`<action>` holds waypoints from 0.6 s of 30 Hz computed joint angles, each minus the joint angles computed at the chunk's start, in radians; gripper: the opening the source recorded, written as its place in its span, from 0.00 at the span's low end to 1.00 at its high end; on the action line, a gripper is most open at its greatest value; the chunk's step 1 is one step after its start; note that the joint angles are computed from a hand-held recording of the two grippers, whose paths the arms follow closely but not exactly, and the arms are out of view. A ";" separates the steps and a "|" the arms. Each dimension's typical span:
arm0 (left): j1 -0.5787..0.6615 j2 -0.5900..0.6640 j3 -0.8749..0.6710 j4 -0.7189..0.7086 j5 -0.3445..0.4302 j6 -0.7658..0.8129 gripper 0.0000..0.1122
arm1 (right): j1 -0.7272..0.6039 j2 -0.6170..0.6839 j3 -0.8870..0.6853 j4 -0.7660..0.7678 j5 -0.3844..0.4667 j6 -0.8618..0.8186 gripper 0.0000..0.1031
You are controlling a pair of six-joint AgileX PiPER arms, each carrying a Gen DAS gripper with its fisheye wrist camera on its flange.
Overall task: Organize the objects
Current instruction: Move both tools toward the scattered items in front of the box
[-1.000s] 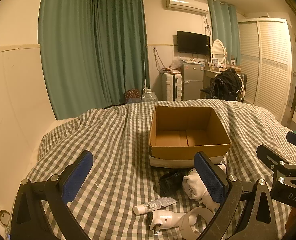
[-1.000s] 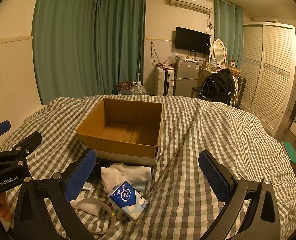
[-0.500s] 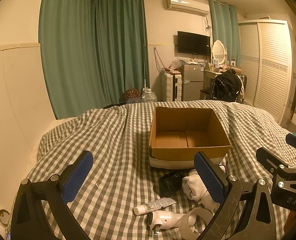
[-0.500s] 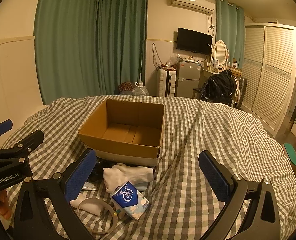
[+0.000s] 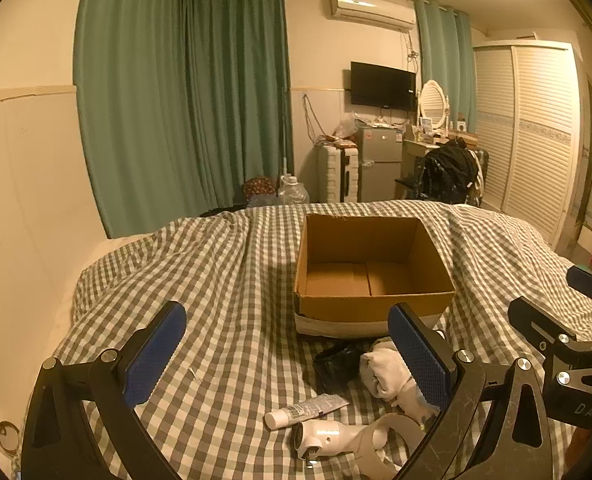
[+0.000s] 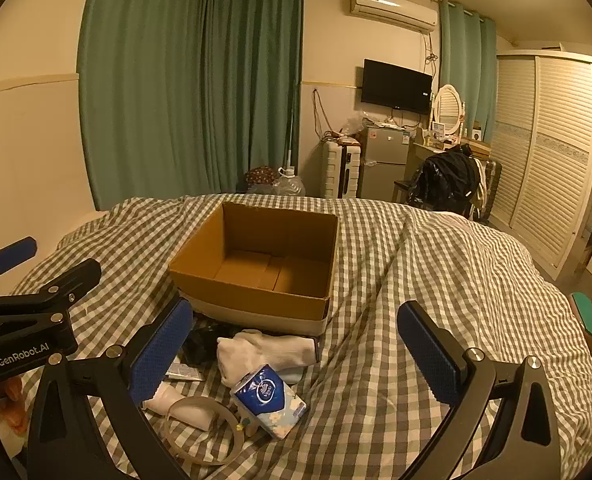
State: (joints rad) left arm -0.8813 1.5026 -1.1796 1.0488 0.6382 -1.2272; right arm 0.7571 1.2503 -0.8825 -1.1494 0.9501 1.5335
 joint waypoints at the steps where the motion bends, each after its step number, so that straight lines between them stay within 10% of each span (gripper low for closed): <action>1: 0.004 -0.004 0.003 0.000 -0.006 -0.007 0.92 | -0.001 -0.003 0.002 0.004 -0.004 -0.005 1.00; 12: 0.051 0.029 0.008 -0.083 -0.026 0.058 0.92 | -0.042 -0.020 0.013 0.040 -0.038 -0.051 1.00; 18: 0.082 0.087 0.017 -0.143 -0.040 0.123 0.92 | -0.177 0.051 0.009 0.199 -0.213 -0.220 0.99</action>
State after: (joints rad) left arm -0.7998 1.5898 -1.1629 0.9060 0.5979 -1.1045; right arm 0.5800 1.3009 -0.8734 -0.9499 0.7373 1.3134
